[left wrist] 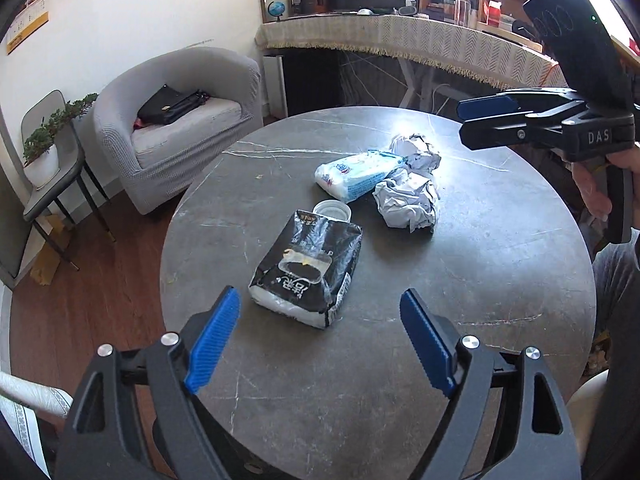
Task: Collect trash
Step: 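Return to the table and grasp the black tissue package with the left tool, then lift the black package with the left tool while the right tool grasps crumpled white paper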
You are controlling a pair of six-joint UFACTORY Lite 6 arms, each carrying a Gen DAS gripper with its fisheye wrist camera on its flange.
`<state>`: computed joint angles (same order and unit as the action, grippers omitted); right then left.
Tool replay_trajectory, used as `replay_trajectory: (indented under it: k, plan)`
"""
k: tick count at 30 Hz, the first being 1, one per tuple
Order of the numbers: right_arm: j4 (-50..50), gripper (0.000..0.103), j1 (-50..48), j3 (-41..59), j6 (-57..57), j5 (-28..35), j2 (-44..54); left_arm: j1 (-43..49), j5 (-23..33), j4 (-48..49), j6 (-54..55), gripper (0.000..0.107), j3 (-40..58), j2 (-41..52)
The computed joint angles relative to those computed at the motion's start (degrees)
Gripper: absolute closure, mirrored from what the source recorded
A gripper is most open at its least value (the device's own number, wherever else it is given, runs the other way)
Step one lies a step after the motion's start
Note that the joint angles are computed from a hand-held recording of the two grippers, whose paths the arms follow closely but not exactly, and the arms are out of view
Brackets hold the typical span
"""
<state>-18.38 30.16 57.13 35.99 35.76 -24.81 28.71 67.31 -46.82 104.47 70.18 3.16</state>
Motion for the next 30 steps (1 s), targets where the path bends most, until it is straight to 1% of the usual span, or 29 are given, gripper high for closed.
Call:
replay_trajectory:
  k: [3, 6, 8, 9, 10, 13, 14, 15, 19, 23, 25, 28, 30]
  plan:
    - [3.15, 0.027, -2.76, -2.43, -4.07, -0.45, -1.66, -3.27, -3.84, 0.38, -1.01, 0.022, 0.87, 1.92]
    - [0.78, 0.027, -2.33, -4.36, -2.54, -0.16, -2.09, -5.21, -4.19, 1.42, -2.23, 0.022, 2.78, 4.59]
    - [2.26, 0.027, -2.14, -5.29, -3.99, -1.24, -1.83, -6.22, -4.51, 1.83, -2.91, 0.023, 3.67, 5.87]
    - [2.07, 0.027, -1.87, -5.30, -4.10, -1.34, -1.34, -6.74, -4.44, 1.88, -3.33, 0.025, 4.05, 6.33]
    - [0.98, 0.027, -1.03, -5.43, -3.28, -1.41, -0.89, -7.15, -4.08, 1.93, -3.80, 0.027, 4.49, 6.73]
    - [0.63, 0.027, 0.38, -5.18, -3.11, -2.29, 0.80, -7.75, -3.00, 1.85, -4.43, 0.038, 4.76, 7.20]
    - [0.87, 0.027, 0.59, -5.30, -3.43, -2.72, 1.02, -7.71, -2.78, 1.82, -4.54, 0.046, 4.69, 7.34]
    - [0.29, 0.027, 1.12, -5.22, -2.82, -3.14, 1.62, -7.53, -2.44, 1.60, -4.46, 0.048, 4.65, 7.50]
    - [-1.76, 0.027, 3.11, -3.71, -1.36, -4.31, 4.92, -6.06, -0.98, 0.76, -4.78, 0.052, 4.89, 7.53]
    - [-6.47, 0.028, 5.10, -2.08, 3.18, -3.77, 8.60, -4.29, 1.11, 0.58, -6.34, 0.053, 6.13, 7.52]
    - [-10.35, 0.028, 6.20, -1.45, 6.66, -2.56, 10.51, -3.46, 1.37, 0.23, -6.77, 0.053, 5.97, 6.88]
    - [-13.84, 0.032, 7.31, -0.75, 9.50, -1.65, 12.95, -1.66, 2.68, -0.50, -8.16, 0.055, 6.93, 7.01]
    - [-16.10, 0.034, 7.97, -0.33, 11.69, -1.17, 14.31, -0.33, 2.95, -1.16, -8.93, 0.059, 7.04, 6.72]
